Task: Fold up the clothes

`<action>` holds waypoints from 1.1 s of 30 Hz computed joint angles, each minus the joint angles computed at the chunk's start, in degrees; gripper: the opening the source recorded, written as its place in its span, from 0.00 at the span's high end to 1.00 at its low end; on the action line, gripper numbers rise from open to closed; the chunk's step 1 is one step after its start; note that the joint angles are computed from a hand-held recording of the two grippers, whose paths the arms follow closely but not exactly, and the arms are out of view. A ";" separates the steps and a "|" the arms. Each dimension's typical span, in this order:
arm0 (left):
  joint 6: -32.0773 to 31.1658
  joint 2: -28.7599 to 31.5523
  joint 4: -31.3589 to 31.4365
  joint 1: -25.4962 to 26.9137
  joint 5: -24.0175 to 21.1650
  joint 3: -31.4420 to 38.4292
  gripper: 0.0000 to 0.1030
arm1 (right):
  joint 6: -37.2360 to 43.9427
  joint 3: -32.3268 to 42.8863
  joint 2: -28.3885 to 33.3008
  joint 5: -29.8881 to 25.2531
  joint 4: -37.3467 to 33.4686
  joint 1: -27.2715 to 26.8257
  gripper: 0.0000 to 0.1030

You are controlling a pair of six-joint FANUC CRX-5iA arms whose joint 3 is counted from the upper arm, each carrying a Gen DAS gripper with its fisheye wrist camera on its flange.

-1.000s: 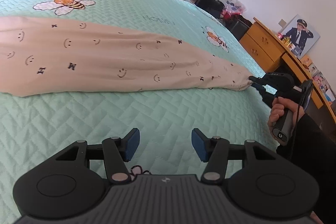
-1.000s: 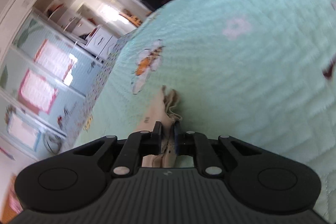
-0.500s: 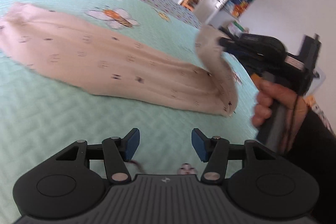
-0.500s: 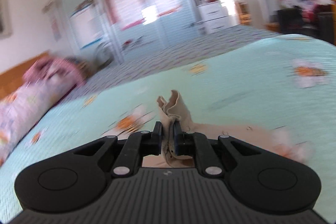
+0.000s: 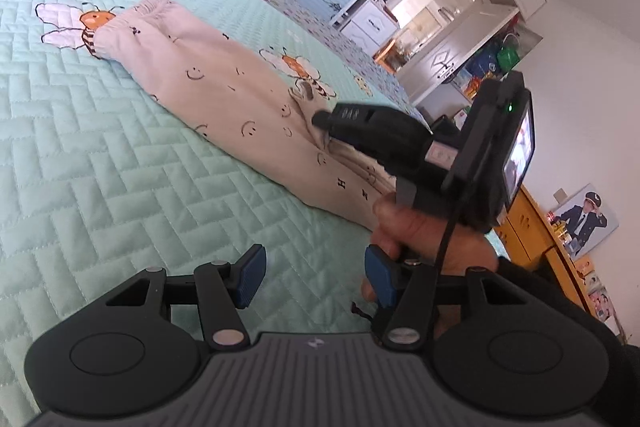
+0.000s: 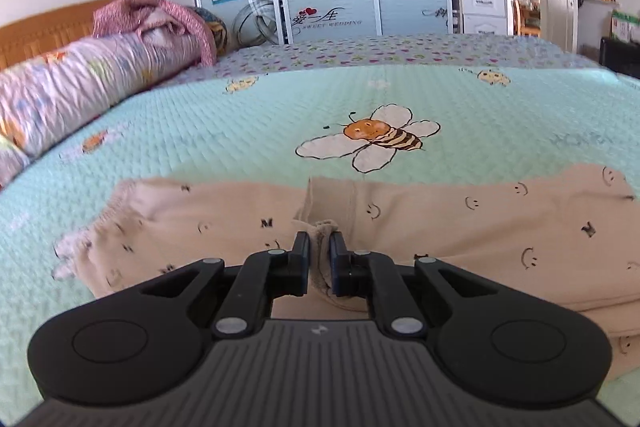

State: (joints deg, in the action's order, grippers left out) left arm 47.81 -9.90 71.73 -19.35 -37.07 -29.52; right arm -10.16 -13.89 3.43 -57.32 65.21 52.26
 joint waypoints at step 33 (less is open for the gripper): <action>-2.28 5.49 -4.56 -8.63 1.21 8.18 0.44 | 7.37 -14.01 -22.72 20.85 -17.70 -28.17 0.70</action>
